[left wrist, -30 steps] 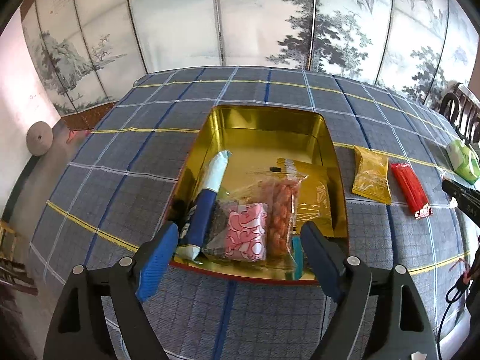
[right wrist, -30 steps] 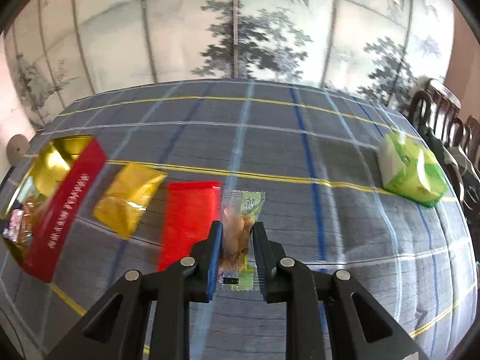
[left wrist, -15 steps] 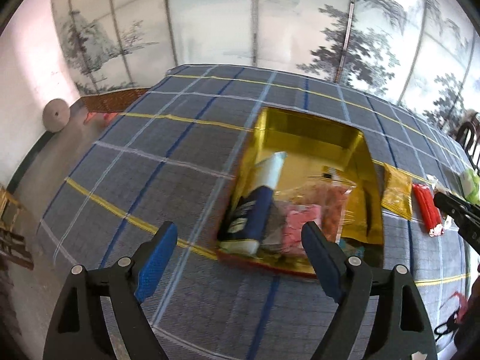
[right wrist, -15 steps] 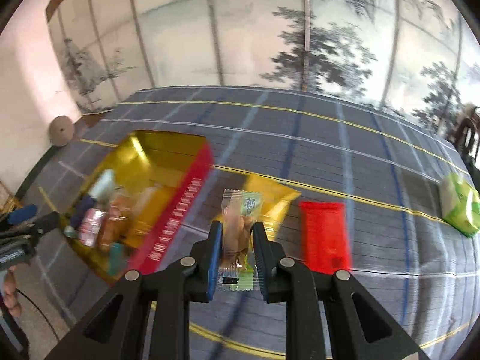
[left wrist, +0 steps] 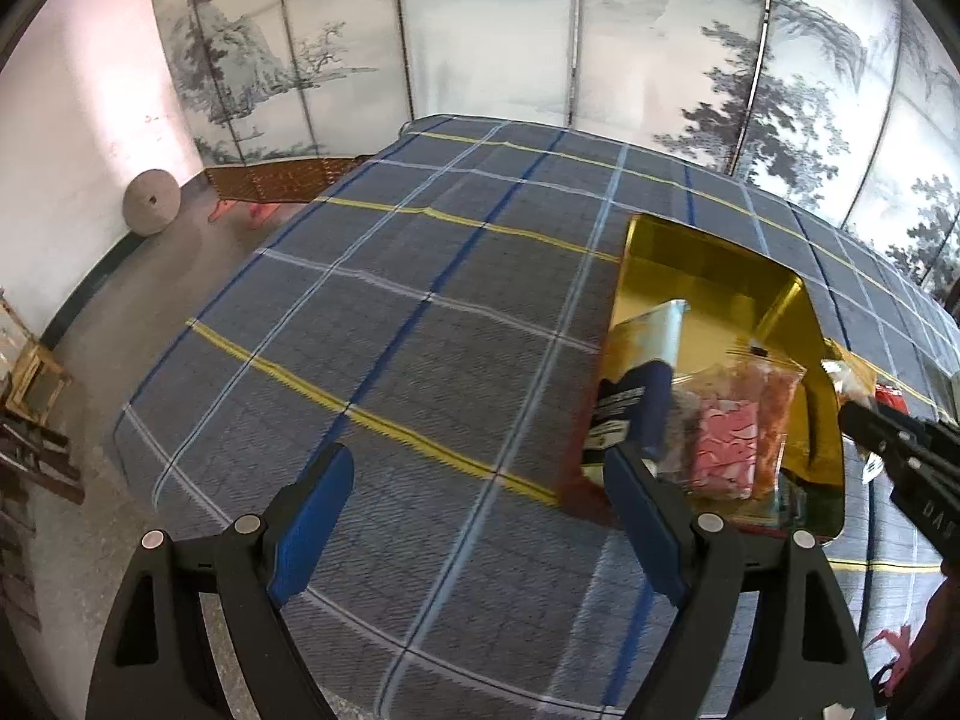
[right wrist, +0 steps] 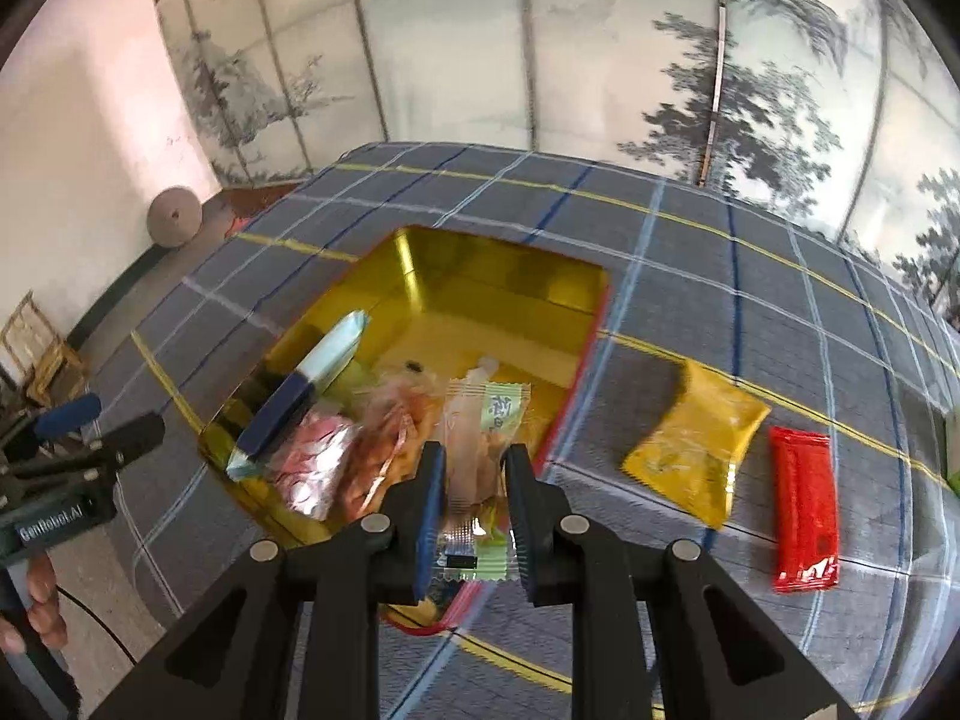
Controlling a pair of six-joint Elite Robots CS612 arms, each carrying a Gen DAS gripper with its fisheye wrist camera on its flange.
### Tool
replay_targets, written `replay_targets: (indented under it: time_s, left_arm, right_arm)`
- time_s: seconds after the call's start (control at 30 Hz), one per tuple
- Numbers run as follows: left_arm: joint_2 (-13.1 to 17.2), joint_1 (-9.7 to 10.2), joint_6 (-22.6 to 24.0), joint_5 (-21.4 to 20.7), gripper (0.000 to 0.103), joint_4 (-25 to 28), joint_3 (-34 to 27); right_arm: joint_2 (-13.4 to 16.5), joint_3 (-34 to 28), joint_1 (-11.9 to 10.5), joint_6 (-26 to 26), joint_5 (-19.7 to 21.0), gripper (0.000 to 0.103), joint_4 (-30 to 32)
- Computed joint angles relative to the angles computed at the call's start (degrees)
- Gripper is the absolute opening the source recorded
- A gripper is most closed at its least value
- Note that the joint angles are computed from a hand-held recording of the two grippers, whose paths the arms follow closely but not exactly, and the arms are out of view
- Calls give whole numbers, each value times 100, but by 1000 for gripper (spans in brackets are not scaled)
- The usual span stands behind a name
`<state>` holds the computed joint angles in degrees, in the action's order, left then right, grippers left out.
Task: Organize snacks
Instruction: 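Carry the clear green-label packet into the gold tin and open the right gripper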
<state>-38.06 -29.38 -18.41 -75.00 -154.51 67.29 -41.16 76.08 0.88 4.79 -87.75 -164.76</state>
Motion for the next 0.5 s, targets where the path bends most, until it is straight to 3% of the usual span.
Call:
replay_targets:
  time_s: [0.5]
  left_arm:
    - [-65, 73, -137, 52, 83, 50, 109]
  right_arm:
    - [261, -376, 154, -271, -129, 21, 258]
